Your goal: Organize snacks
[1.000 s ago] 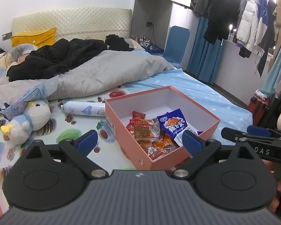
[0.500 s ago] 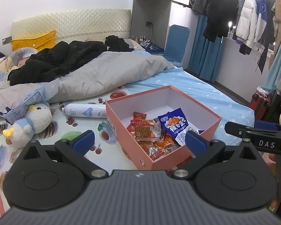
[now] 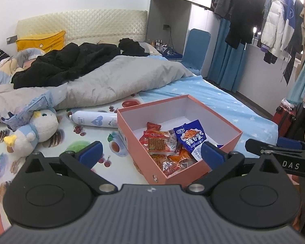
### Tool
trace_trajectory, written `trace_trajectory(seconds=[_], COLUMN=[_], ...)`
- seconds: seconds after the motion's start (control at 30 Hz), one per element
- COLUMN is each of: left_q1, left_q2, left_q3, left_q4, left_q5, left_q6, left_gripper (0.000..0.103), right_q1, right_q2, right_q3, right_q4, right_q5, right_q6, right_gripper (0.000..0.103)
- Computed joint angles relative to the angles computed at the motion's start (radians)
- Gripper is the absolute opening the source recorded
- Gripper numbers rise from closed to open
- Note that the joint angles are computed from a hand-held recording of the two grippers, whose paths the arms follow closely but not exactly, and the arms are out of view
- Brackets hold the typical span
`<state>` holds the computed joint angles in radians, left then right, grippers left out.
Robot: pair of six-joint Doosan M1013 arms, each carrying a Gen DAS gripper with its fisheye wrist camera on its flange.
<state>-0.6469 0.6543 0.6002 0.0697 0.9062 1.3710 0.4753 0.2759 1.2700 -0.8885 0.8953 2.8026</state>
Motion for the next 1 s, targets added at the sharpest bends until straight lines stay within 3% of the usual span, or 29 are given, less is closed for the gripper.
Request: trace_trajectory(seconds=[1.0], left_q1=[0.002], left_q2=[-0.005], left_q3=[0.006], left_q4=[0.008], left_q5=[-0.008], left_q6=[-0.024], left_gripper=[0.103], right_q1=[-0.005], right_q2=[-0.006], right_q3=[0.005], right_q4=[0.003], right_q5=[-0.014], right_q6=[-0.011], right_gripper=[0.103])
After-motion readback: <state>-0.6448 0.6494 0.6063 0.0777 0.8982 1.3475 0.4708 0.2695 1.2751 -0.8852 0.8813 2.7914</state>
